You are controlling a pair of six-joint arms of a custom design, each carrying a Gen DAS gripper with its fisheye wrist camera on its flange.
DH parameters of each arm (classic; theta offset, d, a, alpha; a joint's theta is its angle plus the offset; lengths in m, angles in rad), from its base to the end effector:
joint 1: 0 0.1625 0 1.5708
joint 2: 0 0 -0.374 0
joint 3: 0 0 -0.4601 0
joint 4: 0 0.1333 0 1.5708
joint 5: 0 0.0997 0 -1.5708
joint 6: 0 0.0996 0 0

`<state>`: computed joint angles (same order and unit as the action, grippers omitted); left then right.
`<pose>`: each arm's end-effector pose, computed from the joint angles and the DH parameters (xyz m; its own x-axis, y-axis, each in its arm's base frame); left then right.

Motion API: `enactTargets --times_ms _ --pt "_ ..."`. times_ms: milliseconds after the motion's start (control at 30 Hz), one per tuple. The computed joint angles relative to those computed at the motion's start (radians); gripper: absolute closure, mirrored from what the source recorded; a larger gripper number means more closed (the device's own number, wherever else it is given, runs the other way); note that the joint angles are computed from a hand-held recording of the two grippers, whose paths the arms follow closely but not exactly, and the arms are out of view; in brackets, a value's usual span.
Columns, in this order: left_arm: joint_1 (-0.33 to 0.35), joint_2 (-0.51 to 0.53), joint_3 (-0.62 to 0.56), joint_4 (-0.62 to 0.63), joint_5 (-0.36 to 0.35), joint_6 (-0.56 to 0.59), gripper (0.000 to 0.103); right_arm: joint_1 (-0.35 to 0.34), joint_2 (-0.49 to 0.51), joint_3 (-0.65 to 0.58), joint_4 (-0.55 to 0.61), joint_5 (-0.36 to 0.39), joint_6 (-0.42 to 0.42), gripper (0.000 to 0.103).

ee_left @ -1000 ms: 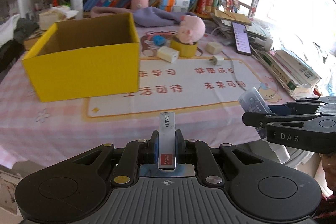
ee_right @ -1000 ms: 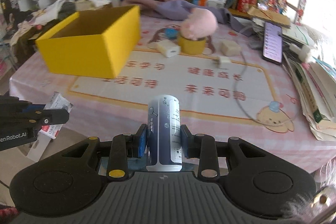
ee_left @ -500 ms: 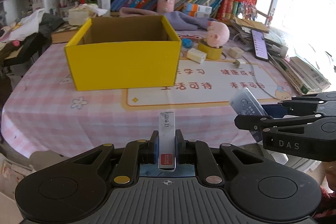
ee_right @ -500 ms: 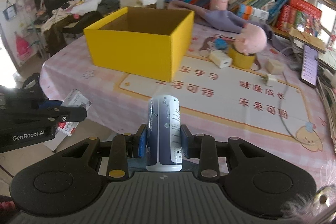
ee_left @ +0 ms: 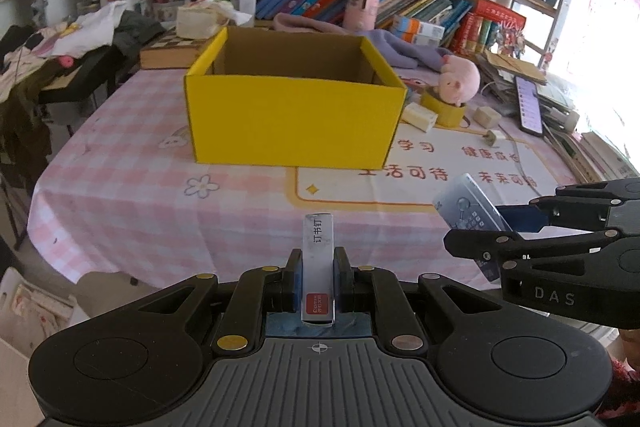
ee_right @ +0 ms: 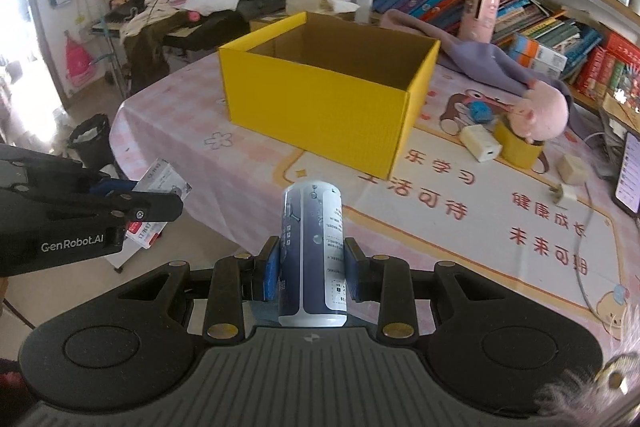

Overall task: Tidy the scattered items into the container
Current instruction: 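Lift both held items and carry them toward the yellow box, then lower both items into the yellow box and open both grippers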

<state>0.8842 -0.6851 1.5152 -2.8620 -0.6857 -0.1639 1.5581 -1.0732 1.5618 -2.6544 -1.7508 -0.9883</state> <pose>-0.2921 -0.6882 0.0475 -0.7912 0.0202 -0.6113 0.4446 0.7054 -0.5521 0.1063 -0.7237 0.2499 -0.5493 -0.6295 0.5496 -0.8147 0.5498 -0.1845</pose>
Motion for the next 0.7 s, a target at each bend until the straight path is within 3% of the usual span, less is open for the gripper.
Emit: enactTargets --times_ms 467,700 --pt "0.022 0.017 -0.042 -0.001 0.005 -0.010 0.090 0.019 0.057 -0.069 0.051 0.009 -0.028 0.073" --pt "0.032 0.108 -0.182 -0.091 0.052 0.154 0.090 0.020 0.144 -0.184 0.032 0.087 -0.076 0.073"
